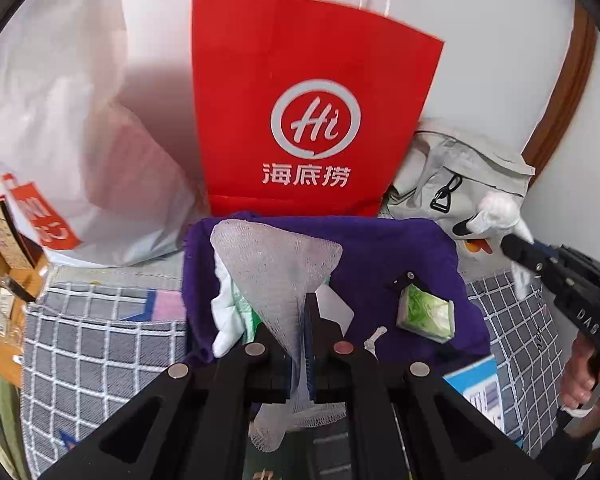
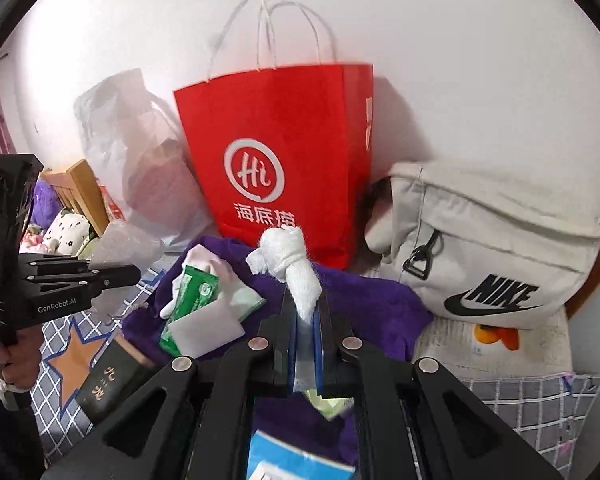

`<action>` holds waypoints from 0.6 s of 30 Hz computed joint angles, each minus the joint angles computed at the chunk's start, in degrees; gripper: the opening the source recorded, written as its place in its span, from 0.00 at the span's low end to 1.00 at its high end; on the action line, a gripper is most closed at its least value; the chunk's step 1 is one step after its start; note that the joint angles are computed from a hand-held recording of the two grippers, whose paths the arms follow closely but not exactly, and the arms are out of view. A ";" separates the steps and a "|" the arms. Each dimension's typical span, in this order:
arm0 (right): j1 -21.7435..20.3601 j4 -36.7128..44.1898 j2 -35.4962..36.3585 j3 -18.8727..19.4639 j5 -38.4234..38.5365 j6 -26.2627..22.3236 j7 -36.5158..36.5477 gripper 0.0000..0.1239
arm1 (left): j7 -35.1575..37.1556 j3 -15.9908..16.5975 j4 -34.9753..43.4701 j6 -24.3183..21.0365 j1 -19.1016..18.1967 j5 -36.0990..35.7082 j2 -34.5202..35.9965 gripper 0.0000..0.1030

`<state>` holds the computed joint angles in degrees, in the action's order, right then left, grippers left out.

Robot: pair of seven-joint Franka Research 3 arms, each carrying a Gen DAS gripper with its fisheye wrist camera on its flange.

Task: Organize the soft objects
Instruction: 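Carry the mesh bag with the left tool while the right tool carries the cloth toward the towel, then lay the mesh bag on the towel with the left tool while the right tool releases the cloth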

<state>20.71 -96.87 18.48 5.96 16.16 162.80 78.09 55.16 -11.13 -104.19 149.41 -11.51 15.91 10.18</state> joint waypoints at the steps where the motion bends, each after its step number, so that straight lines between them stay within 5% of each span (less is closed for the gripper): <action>1: -0.24 0.62 0.97 0.16 0.43 -0.29 -0.13 0.06 | 0.37 -0.06 0.94 -0.26 0.14 -0.62 1.32 0.05; 11: 0.81 11.70 12.24 -2.55 -3.51 -10.87 3.82 0.06 | 5.01 -0.96 3.85 0.49 1.62 -4.75 7.33 0.05; 18: -0.17 14.99 15.22 -2.50 -4.18 -13.58 4.96 0.07 | 7.65 -1.36 5.08 -0.06 2.45 -8.82 9.58 0.05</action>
<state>20.54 -81.88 33.70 3.46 11.98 149.22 83.05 62.81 -12.50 -99.12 149.35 -9.07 7.09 19.76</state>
